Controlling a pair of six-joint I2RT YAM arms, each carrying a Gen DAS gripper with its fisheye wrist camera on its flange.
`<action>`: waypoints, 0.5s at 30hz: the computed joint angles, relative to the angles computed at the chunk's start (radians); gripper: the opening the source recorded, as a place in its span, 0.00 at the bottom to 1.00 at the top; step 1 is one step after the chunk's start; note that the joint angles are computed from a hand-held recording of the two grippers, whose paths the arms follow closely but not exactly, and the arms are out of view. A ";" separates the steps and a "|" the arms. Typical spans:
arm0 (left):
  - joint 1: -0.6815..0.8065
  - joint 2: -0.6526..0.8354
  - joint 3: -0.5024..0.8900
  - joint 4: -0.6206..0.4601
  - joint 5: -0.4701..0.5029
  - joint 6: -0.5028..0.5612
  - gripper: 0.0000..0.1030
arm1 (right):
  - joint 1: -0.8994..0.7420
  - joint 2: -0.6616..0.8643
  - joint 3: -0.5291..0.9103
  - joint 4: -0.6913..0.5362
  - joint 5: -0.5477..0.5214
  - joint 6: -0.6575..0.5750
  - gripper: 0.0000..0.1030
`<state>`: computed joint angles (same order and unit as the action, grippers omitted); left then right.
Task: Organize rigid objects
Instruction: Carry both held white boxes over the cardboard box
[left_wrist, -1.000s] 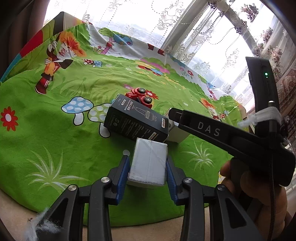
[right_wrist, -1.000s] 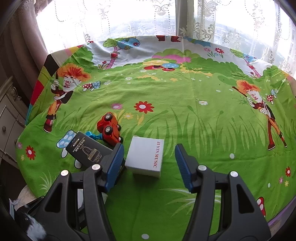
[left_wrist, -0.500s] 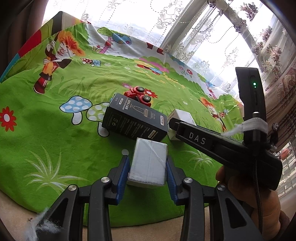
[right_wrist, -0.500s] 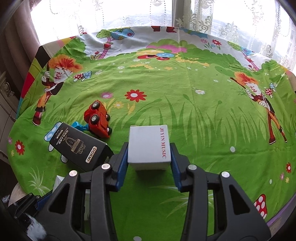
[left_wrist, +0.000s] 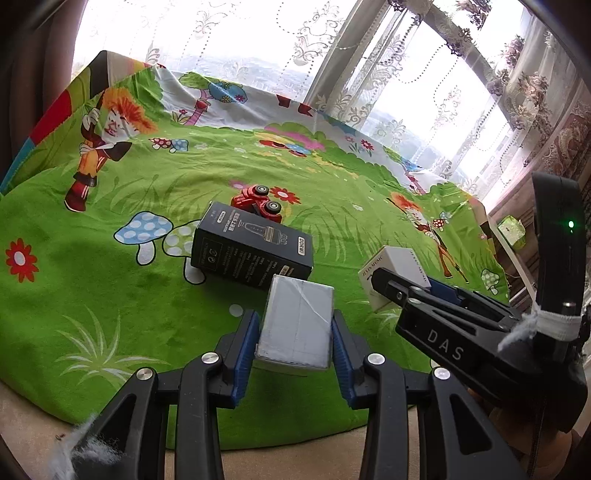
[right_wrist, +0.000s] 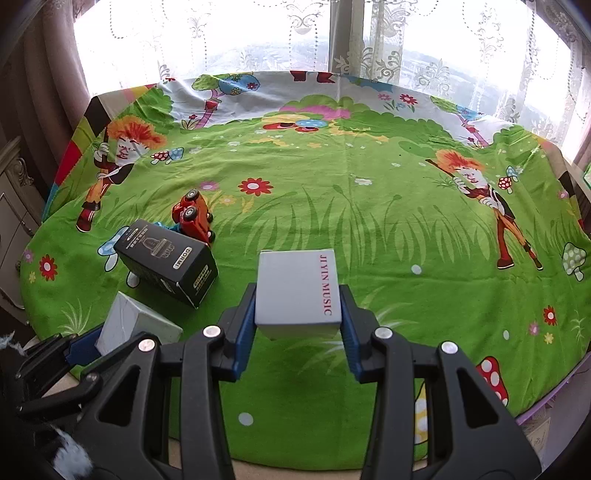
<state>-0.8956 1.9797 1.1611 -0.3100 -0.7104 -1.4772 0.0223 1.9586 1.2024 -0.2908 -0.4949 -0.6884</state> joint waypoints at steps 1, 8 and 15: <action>-0.007 0.001 0.013 -0.016 -0.010 0.001 0.38 | -0.012 -0.008 -0.004 -0.007 -0.007 -0.011 0.44; -0.053 0.027 0.103 -0.073 -0.035 0.004 0.38 | -0.117 -0.045 -0.011 -0.066 -0.059 -0.092 0.44; -0.087 0.078 0.235 -0.153 -0.054 0.042 0.38 | -0.213 -0.055 0.010 -0.125 -0.097 -0.159 0.44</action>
